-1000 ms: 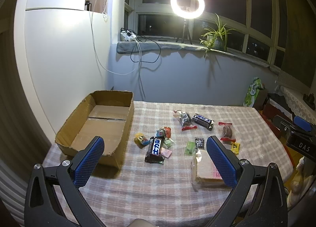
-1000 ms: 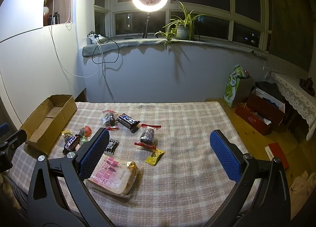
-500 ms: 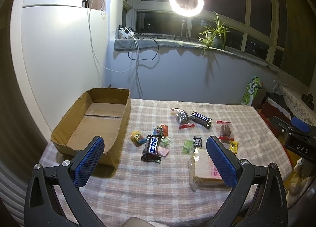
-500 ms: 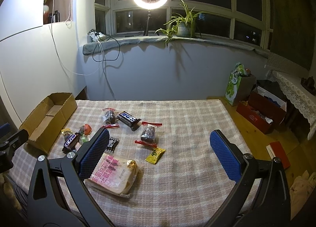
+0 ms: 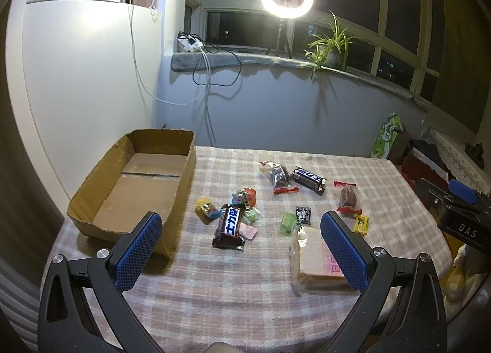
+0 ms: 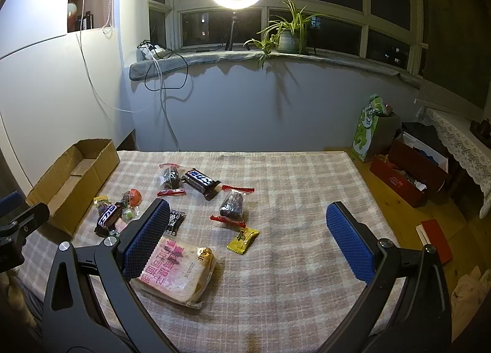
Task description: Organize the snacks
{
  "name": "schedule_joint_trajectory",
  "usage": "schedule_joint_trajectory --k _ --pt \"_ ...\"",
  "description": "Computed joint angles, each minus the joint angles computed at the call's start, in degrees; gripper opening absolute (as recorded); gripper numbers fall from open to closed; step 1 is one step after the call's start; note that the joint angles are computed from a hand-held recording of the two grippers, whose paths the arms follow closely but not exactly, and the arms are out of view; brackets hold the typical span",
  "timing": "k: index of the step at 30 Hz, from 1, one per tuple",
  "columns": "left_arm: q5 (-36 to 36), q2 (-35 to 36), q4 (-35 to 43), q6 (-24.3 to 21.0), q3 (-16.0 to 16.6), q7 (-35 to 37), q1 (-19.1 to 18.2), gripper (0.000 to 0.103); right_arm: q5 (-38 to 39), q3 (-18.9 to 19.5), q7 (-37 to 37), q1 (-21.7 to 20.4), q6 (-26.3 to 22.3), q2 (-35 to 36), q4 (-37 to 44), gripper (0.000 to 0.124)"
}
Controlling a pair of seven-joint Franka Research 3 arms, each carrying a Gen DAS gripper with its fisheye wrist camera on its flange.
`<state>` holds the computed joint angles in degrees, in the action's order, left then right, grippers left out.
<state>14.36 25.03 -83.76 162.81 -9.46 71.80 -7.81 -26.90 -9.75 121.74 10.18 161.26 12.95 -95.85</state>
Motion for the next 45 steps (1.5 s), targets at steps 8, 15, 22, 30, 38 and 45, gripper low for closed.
schedule_joint_trajectory --k 8,15,22,30,38,45 --pt "-4.56 2.44 2.54 -2.19 -3.34 5.06 2.13 0.102 8.76 2.20 -6.94 -1.94 -1.61 1.83 1.75 0.103" --pt "-14.60 6.51 7.17 -8.13 -8.78 13.86 5.64 0.095 27.15 7.39 -21.66 -6.80 -4.95 3.62 3.26 0.103" --pt "-25.98 12.22 14.58 -18.67 -12.38 21.39 7.55 0.084 47.01 10.91 -35.82 -10.43 -13.82 6.50 6.46 0.103" --pt "-31.72 17.77 23.08 -28.56 -11.72 23.73 5.64 0.070 53.42 10.73 -39.17 -10.50 -20.62 8.98 8.85 0.103" --pt "-31.28 23.08 31.76 -34.62 -10.03 23.81 2.98 0.052 58.02 11.25 -40.16 -11.36 -25.92 11.74 12.06 0.093" --pt "-30.88 28.21 40.57 -39.82 -10.07 24.60 1.58 0.047 61.89 12.22 -40.51 -13.00 -31.67 14.79 15.91 0.077"
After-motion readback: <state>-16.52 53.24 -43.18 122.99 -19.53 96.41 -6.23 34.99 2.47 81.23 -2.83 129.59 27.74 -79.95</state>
